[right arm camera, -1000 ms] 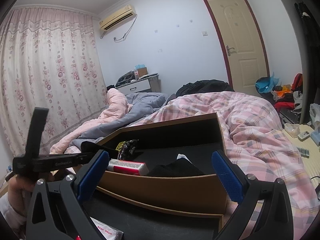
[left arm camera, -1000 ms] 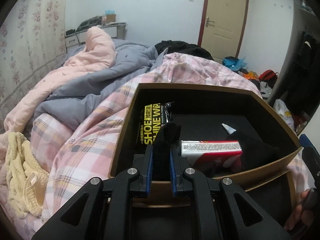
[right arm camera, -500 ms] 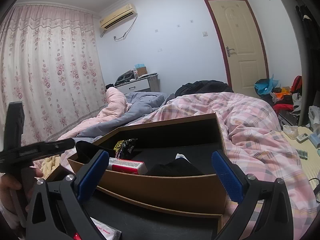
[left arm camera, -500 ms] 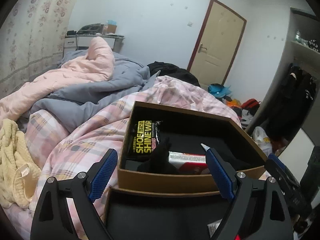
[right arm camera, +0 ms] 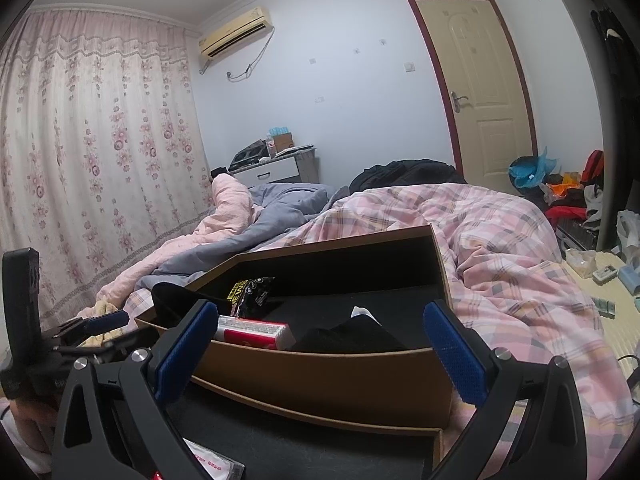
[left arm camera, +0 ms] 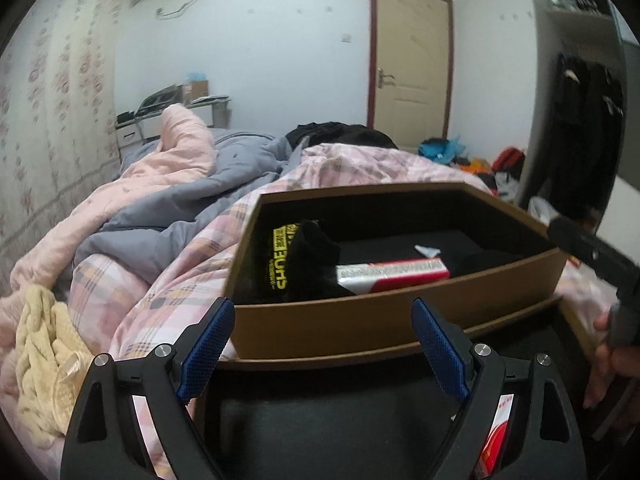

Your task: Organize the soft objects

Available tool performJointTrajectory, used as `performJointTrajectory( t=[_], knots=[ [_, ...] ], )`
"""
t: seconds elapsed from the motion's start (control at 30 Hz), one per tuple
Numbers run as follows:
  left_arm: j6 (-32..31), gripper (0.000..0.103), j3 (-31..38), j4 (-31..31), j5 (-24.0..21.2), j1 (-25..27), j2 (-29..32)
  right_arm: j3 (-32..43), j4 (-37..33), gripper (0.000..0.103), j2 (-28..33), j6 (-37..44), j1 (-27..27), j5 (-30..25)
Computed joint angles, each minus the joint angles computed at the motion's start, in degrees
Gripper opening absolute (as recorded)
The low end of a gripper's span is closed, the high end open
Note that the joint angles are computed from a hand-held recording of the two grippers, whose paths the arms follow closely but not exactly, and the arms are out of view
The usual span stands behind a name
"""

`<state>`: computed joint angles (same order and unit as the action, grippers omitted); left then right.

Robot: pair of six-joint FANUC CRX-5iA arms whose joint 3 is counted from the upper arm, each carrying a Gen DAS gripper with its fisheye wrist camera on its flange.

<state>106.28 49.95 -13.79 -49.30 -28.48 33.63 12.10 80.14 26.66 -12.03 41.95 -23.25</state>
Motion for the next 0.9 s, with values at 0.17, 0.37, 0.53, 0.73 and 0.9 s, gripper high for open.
performJointTrajectory(
  t=[0.17,0.37,0.53,0.73,0.9],
  knots=[
    [-0.45,0.088,0.55,0.25,-0.82,0.05,0.48,0.63,-1.54,0.102,0.27,2.15,0.54,-1.25],
    [0.5,0.088,0.98,-0.17,-1.66,0.1,0.69,0.61,-1.39,0.102,0.27,1.96,0.51,-1.16],
    [0.42,0.088,1.29,-0.49,-1.94,-0.04,0.85,0.59,-1.37,0.102,0.24,1.93,0.48,-1.11],
    [0.56,0.088,1.57,-0.69,-2.29,-0.07,0.96,0.59,-1.43,0.102,0.23,2.01,0.48,-1.14],
    [0.4,0.088,1.51,-0.47,-2.26,-0.02,0.96,0.61,-1.56,0.102,0.22,2.25,0.5,-1.24]
  ],
)
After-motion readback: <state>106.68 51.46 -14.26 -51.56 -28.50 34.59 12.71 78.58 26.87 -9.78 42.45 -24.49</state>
